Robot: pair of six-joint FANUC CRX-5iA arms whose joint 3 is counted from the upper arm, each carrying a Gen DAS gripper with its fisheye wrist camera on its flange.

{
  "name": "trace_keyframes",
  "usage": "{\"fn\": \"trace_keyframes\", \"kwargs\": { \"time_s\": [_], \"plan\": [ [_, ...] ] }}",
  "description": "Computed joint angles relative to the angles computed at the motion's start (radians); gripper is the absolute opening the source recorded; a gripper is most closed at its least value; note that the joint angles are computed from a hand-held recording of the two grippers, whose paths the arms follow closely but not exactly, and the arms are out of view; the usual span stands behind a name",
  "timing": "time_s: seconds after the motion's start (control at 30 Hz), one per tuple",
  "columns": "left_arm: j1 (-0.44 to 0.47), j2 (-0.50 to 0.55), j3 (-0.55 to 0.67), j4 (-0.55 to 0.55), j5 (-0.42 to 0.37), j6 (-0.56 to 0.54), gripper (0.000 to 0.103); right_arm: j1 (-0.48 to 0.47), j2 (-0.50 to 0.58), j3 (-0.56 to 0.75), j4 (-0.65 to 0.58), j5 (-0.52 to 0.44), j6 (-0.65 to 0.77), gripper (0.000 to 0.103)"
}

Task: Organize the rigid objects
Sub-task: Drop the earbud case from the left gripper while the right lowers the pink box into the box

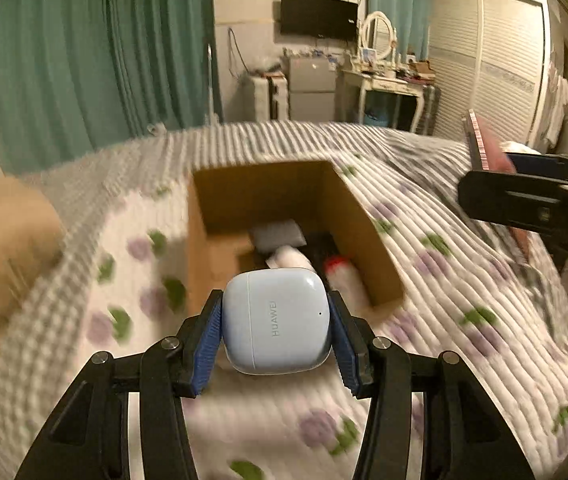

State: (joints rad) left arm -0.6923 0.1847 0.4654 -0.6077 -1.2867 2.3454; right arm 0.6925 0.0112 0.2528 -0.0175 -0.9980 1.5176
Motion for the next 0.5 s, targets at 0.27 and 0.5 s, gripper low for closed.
{"fn": "trace_keyframes", "kwargs": {
  "time_s": [0.27,0.5],
  "plan": [
    [0.098,0.060,0.046,0.014,0.026,-0.060,0.051,-0.006,0.140,0.163,-0.036,-0.002,0.022,0.094],
    [0.163,0.135,0.053,0.070,0.057,-0.132,0.051,-0.031,0.239,0.219,-0.070,-0.001,0.053,0.094]
  ]
}}
